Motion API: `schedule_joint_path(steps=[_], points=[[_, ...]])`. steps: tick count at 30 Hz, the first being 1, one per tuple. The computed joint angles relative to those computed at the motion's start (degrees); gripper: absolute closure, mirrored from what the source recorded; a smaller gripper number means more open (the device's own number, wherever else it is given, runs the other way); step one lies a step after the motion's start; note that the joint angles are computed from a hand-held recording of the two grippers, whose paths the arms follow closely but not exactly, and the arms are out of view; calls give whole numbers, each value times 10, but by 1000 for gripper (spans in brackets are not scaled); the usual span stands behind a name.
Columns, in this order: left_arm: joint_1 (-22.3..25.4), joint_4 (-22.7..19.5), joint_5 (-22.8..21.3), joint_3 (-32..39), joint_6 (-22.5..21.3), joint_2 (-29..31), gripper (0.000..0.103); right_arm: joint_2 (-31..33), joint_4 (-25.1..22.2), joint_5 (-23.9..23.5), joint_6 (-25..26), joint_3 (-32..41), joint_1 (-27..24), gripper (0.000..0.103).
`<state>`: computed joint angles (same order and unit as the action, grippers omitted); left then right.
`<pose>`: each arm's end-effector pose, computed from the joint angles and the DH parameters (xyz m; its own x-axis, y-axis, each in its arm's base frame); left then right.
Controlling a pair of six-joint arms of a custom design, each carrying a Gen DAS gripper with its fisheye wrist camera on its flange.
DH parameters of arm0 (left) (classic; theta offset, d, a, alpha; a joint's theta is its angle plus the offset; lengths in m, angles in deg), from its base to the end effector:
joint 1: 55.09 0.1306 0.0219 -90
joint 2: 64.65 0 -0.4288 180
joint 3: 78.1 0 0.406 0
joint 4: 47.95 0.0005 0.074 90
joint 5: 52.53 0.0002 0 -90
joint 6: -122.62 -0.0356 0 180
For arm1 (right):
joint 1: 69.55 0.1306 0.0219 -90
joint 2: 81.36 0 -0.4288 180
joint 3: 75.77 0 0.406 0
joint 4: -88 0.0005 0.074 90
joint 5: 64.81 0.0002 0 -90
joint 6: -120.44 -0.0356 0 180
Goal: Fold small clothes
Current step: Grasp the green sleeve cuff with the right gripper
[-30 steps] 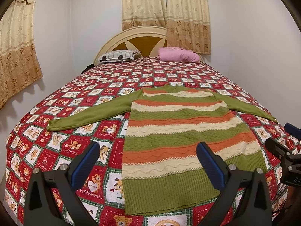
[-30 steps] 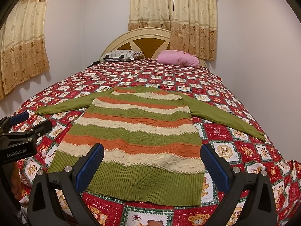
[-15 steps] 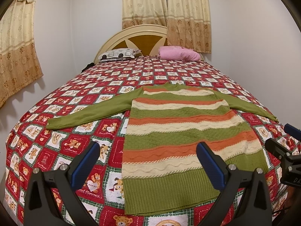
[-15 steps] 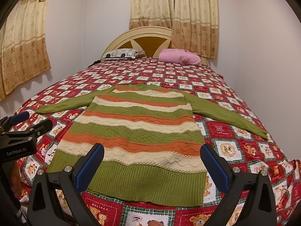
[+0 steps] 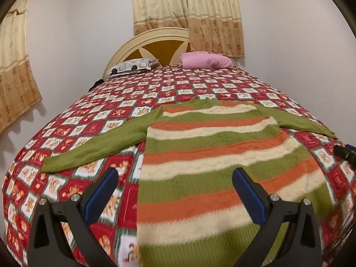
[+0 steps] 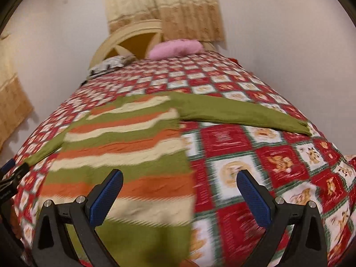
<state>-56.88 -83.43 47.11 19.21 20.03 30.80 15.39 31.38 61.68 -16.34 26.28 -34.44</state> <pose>0.5587 -0.0239 0.5101 -0.5030 0.2307 -0.8329 0.2867 0.9537 0.0910 0.4547 0.2932 0.5137 -0.5527 0.3276 -0.7663 0.3569 0.9240 0.1375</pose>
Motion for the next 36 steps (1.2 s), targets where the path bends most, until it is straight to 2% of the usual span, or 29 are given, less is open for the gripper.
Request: schedule_joint_path(steps=[5, 8, 11, 15, 20, 23, 25, 29, 31, 34, 35, 36], points=[[-11, -20, -21, 40, 1, 46, 0, -23, -4, -49, -32, -30, -76, 1], [-16, -30, -35, 61, -1, 71, 0, -38, -5, -66, -70, -47, -112, 1], [-19, -39, -47, 77, -2, 90, 0, -46, -25, -63, -100, -54, -147, 1], [-30, -54, -85, 107, -14, 121, 0, -40, -58, -48, -101, -49, -187, 2], [-34, -71, -101, 143, -14, 151, 0, -35, -62, -79, -111, -58, -254, 4], [-35, -82, -106, 160, -6, 164, 0, -27, -70, -89, -108, -57, -278, 16], [-34, -85, -111, 169, -4, 172, 0, -24, -69, -106, -107, -58, -293, 19], [-29, -93, -120, 188, 8, 186, 0, -10, -71, -141, -98, -54, -307, 52], [-27, -95, -124, 195, 11, 191, 0, -6, -74, -130, -92, -53, -302, 55], [-26, -94, -132, 203, 10, 200, 0, -4, -57, -133, -63, -53, -302, 76], [-26, -97, -132, 207, 10, 204, 0, -3, -56, -138, -49, -50, -304, 85], [-24, -107, -128, 217, 14, 210, 0, 0, -55, -141, -45, -46, -305, 88]])
